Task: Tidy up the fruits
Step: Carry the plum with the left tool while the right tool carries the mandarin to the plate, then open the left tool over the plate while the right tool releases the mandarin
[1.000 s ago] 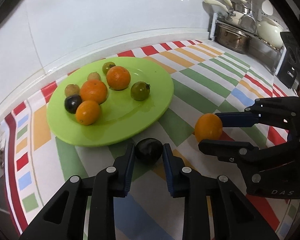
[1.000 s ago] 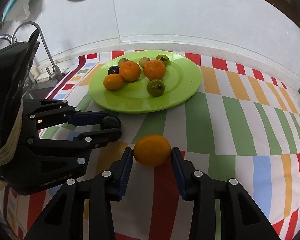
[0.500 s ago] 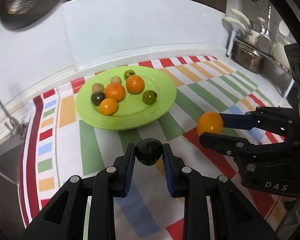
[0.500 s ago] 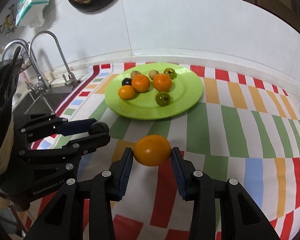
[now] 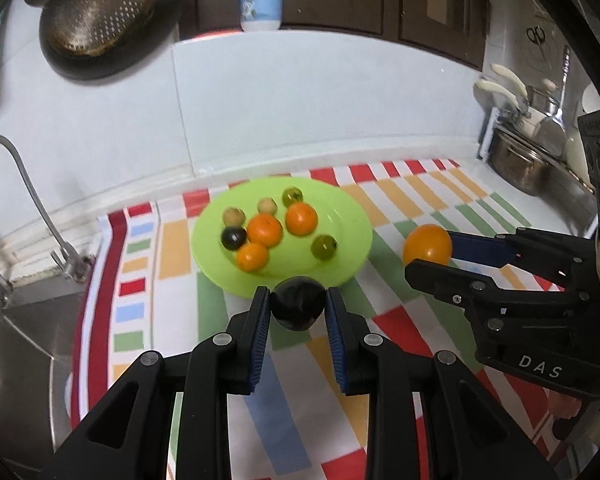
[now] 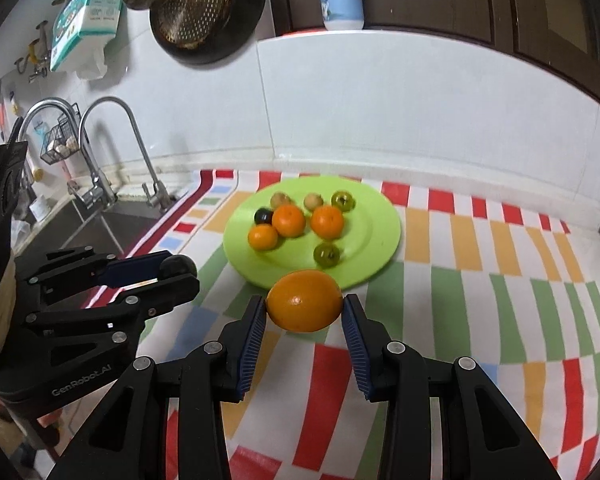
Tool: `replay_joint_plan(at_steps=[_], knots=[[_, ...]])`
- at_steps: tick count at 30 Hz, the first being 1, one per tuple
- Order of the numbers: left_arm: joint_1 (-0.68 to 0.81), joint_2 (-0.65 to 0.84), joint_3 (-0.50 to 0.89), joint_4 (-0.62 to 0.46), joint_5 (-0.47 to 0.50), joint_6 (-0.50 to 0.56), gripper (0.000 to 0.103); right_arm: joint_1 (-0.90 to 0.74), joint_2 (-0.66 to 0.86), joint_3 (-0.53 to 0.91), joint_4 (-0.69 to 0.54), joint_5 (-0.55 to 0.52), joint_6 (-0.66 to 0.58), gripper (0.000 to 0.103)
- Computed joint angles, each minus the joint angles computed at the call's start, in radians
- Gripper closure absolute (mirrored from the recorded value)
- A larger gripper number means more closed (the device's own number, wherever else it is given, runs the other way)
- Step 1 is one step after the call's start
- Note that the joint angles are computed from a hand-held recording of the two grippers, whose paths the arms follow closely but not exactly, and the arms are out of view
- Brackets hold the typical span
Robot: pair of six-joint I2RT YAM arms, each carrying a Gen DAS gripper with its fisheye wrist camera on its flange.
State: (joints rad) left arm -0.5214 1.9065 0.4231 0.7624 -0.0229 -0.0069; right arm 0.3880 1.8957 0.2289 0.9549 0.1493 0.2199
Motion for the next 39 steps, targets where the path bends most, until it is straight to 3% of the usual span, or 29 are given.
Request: replay_joint_plan(at_steps=[16,39], knots=[[0.036,0.001,0.188,-0.145,-0.001,0.031,0.075,-0.107,-0.049,0.162,-0.139,-0.064,-0.067,0.063],[0.099,0.29,0.586,-0.29,0.07,0.059,0.075,-0.233,0.208,0.578,-0.381,-0.166,-0.188,0.063]])
